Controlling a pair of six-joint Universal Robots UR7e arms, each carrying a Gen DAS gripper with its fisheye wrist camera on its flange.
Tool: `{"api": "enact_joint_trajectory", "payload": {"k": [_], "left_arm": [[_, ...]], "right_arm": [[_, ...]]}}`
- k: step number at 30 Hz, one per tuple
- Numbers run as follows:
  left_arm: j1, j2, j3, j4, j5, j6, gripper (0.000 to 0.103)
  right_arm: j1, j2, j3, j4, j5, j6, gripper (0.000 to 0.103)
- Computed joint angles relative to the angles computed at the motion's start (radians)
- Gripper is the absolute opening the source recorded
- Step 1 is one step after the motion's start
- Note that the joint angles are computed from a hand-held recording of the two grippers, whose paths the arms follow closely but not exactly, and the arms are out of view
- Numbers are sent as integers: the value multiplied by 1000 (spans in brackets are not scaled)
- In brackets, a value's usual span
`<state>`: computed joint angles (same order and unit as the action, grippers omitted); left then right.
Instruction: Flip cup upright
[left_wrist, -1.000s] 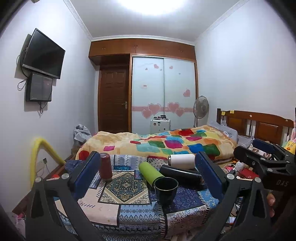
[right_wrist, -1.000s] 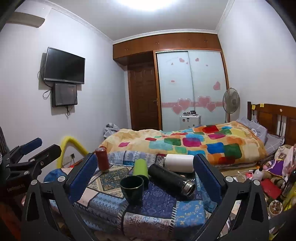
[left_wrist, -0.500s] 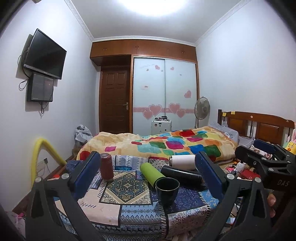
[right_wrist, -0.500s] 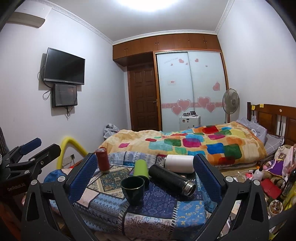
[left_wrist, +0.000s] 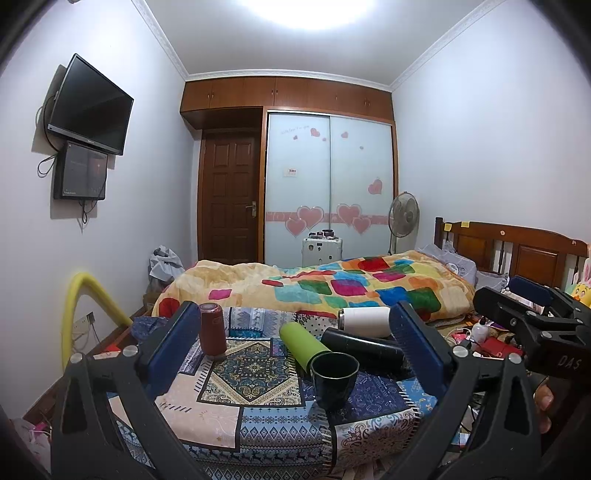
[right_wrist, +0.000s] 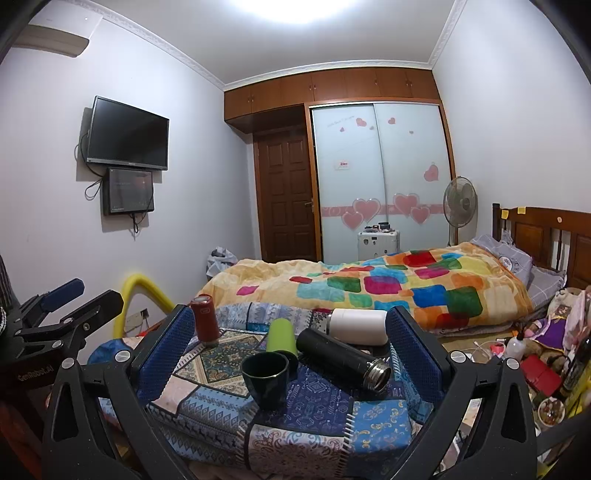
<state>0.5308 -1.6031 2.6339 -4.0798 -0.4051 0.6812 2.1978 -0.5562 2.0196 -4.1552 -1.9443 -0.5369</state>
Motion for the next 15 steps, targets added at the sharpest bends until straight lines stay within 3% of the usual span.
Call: {"api": "enact_joint_trajectory", "payload": {"k": [15], "left_arm": [[11,-14,6,39,-16,-40,103]], "right_arm": [[0,0,1,-3,-1,-1,103]]}}
